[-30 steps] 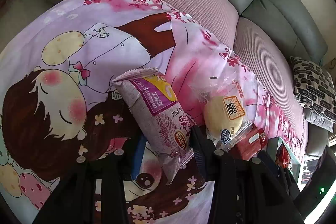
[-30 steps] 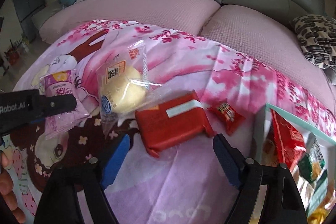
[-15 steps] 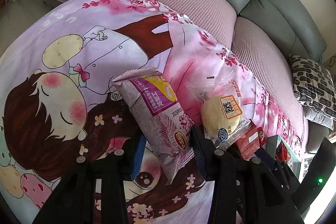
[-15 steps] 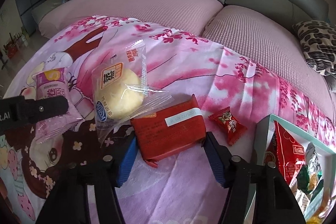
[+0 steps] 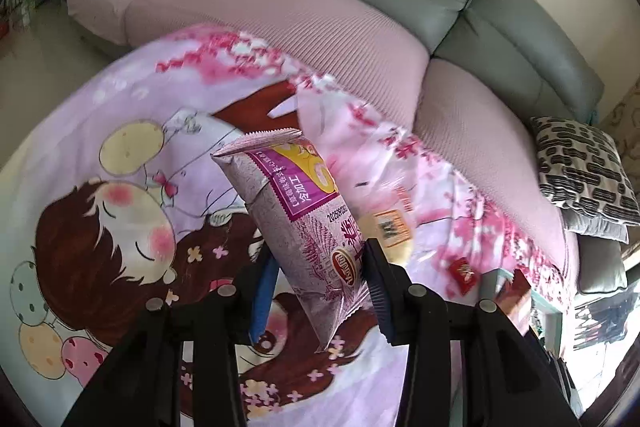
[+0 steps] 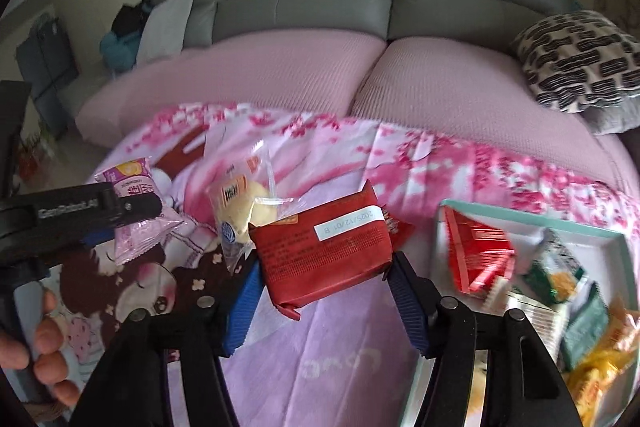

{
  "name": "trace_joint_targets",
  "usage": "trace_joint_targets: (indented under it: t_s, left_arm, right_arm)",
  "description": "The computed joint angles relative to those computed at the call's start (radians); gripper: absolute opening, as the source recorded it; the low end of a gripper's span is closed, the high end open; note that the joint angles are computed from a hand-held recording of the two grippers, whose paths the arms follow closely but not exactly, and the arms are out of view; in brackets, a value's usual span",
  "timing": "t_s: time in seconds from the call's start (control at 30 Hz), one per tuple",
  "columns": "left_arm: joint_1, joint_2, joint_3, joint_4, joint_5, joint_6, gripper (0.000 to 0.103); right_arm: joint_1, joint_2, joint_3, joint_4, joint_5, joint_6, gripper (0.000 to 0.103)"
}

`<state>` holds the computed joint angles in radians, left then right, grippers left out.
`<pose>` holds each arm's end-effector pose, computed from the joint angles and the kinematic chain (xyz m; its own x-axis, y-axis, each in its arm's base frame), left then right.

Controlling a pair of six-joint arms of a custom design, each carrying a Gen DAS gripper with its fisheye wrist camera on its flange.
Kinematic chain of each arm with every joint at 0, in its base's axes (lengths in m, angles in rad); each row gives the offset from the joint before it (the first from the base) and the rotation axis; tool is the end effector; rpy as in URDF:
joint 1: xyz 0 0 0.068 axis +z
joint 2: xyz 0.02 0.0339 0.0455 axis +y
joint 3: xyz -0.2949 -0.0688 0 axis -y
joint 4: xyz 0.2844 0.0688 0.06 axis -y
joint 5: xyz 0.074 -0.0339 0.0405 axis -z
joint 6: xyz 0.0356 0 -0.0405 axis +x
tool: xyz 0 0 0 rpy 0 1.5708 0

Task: Organize snacks
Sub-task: 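Grasp the red rectangular box with the right gripper while the left holds the pink packet, then carry the red box and pink packet over the tray with both grippers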

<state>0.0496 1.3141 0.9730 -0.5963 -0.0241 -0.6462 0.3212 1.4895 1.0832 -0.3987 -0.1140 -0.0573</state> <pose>0.2977 0.0156 0.2718 -0.6043 -0.6327 -0.4842 -0.5357 0.7725 -0.3409 0.3373 0.1165 0.2713 -0.6606 -0.2798 -0.6967 -0.4270 0.9033 0.0422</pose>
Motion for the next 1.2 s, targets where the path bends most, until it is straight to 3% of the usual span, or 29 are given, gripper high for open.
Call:
trace_joint_targets:
  t_s: [0.5, 0.83, 1.2]
  left_arm:
    - [-0.187, -0.021, 0.108, -0.024, -0.104, 0.026, 0.044]
    - [-0.307, 0.015, 0.162, -0.011, -0.120, 0.046, 0.044]
    - [-0.535, 0.142, 0.271, -0.004, -0.120, 0.099, 0.044]
  right_arm:
    - [-0.129, -0.194, -0.052, -0.086, 0.008, 0.056, 0.065]
    - [-0.288, -0.208, -0.055, -0.091, -0.013, 0.046, 0.065]
    - [-0.592, -0.157, -0.015, -0.096, -0.028, 0.028, 0.065]
